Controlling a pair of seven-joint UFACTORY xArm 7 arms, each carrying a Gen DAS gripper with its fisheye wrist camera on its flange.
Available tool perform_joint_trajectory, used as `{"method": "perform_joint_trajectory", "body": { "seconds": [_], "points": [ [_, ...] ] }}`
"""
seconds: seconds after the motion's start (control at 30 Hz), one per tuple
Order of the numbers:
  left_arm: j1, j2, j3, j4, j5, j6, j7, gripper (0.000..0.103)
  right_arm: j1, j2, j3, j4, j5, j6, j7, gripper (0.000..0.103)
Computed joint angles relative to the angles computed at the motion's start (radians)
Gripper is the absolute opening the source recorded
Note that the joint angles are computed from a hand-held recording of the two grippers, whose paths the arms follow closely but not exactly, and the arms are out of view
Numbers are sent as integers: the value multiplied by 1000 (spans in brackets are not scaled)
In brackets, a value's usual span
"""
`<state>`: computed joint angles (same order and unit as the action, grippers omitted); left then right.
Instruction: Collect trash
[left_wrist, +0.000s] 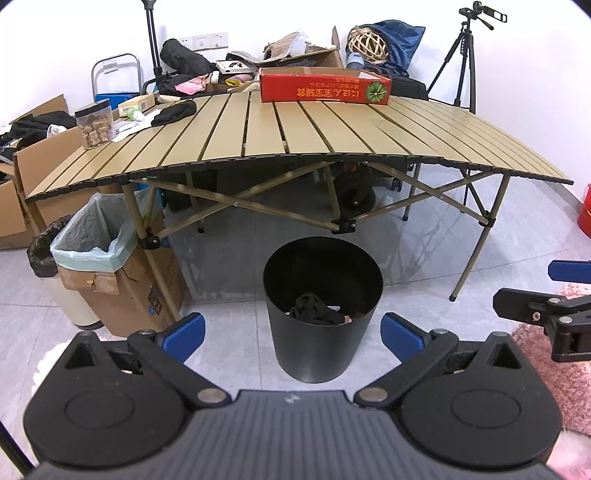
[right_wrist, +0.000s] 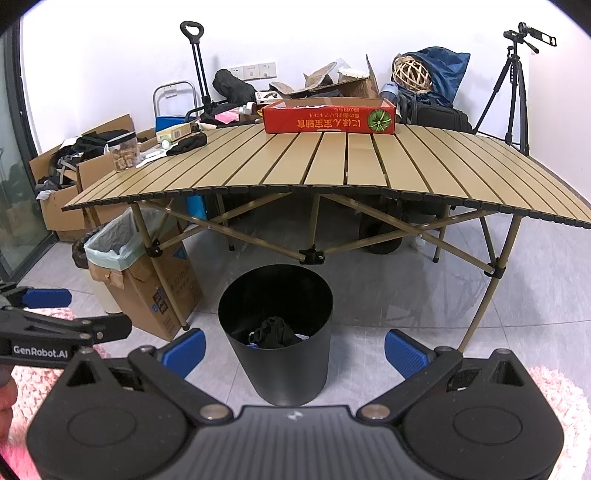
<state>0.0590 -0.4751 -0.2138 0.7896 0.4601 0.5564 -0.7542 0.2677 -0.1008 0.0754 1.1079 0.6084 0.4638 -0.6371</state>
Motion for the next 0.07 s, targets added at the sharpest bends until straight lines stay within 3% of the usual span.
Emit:
{"method": "perform_joint_trajectory", "body": {
  "seconds": [0.07],
  "points": [
    [0, -1, 0, -1, 1, -2, -1, 103, 0, 0, 0, 1, 2, 1, -2, 103]
  ]
}}
